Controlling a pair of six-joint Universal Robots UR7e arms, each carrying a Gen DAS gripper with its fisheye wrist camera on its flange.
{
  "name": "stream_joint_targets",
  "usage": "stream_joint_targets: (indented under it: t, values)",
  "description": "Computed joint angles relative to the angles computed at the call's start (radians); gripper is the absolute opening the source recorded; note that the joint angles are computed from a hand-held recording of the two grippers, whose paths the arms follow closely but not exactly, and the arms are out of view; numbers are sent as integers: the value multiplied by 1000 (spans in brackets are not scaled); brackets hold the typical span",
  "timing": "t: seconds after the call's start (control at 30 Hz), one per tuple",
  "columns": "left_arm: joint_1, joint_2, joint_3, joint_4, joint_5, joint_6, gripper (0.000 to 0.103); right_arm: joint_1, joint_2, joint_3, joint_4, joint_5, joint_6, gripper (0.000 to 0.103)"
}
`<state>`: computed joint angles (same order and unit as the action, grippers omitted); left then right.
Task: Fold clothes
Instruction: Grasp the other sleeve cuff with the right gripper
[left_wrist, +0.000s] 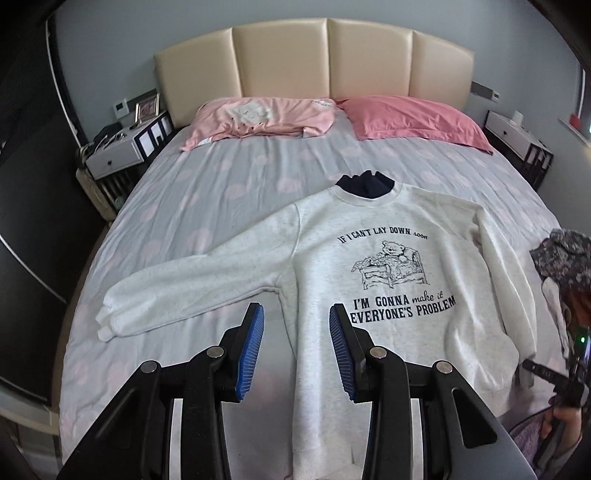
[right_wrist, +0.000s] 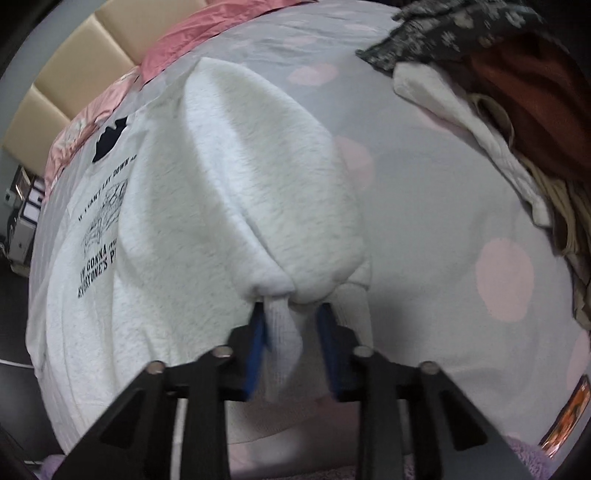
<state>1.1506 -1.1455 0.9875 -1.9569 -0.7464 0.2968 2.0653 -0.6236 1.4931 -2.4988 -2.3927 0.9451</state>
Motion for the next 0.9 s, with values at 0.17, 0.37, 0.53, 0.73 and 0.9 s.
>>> stream_joint_targets:
  t: [0.17, 0.37, 0.53, 0.73, 0.9]
  values:
    - [10, 2, -1, -4, 26, 19, 39, 21, -24, 38, -93, -43, -19, 8]
    - [53, 55, -77, 6, 107, 60, 39, 24, -109, 0, -27, -99, -92, 7]
    - [102, 145, -223, 60, 144, 64, 39, -15, -172, -96, 58, -82, -141, 6]
    - [162, 306, -503, 233, 168, 8, 39, -76, -163, -376, 352, -160, -116, 6]
    - [210, 468, -775, 382, 192, -8, 39, -136, -139, -592, 696, -316, 16, 5]
